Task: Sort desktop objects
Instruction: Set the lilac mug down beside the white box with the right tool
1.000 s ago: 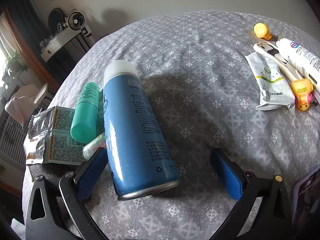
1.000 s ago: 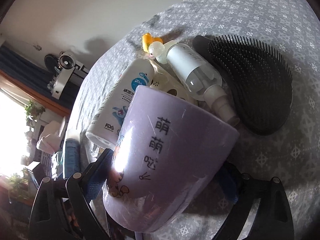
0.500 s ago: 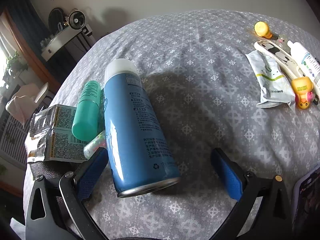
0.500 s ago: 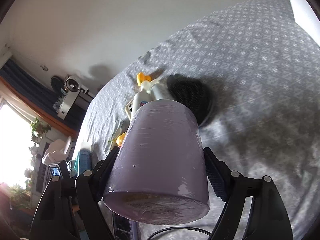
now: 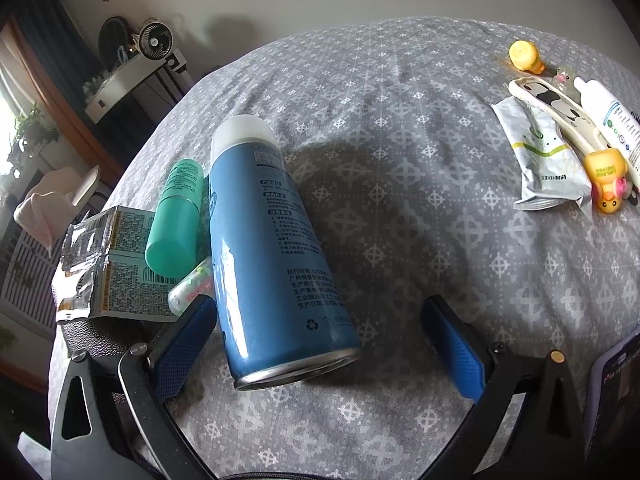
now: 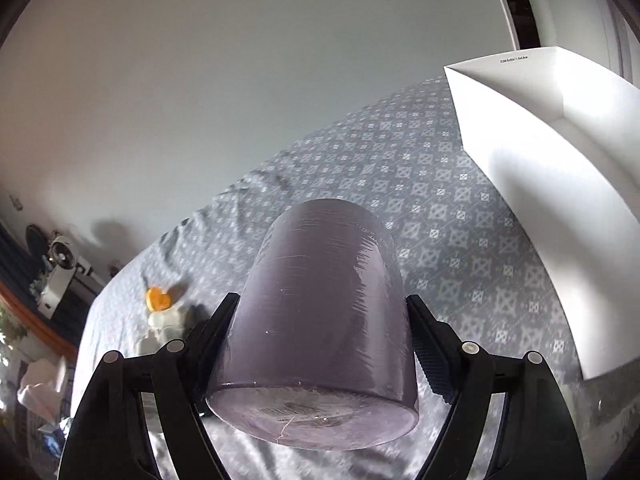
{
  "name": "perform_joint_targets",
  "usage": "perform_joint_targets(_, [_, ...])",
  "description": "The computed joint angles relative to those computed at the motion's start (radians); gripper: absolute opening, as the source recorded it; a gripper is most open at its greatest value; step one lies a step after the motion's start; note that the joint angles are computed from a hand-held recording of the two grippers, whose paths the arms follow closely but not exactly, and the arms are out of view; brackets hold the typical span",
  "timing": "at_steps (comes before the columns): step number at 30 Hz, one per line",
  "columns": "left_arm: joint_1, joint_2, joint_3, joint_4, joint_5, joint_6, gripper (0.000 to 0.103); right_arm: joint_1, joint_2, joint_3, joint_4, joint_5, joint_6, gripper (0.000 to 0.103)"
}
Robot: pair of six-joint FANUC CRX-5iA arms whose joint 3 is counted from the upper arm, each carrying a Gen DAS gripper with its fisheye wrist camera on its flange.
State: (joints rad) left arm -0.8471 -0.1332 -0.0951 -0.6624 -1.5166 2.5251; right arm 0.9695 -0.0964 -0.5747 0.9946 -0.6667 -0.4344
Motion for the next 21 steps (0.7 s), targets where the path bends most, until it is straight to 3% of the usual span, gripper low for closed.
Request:
perform_joint_targets(4, [-0.009,0.003,0.001,-0.009,-0.007,0.002,0.103,-0.009,0.040,0.017,-0.036,-0.018,0.031,0.081])
perform_joint_targets(6, [-0.012,0.003,0.000,-0.012,-0.009,0.003,0.103,0.014,0.052,0.034,-0.069,-0.090,0.063,0.082])
perform_joint_targets(10, [-0.015,0.006,0.003,-0.012,-0.012,0.004,0.103,0.083,0.036,0.008,-0.014,-0.231,0.022,0.093])
perform_joint_targets(15, [-0.015,0.006,0.003,-0.012,-0.012,0.003,0.103,0.218,0.027,0.025,0.057,-0.488,-0.018,0.103])
perform_joint_targets(18, [-0.015,0.005,0.003,-0.012,-0.012,0.003,0.103,0.243,0.044,0.071,0.095,-0.466,0.058,0.103])
perform_joint_targets(21, [-0.014,0.004,0.002,-0.011,-0.012,0.002,0.103,0.231,0.102,0.168,0.017,-0.326,0.248,0.103])
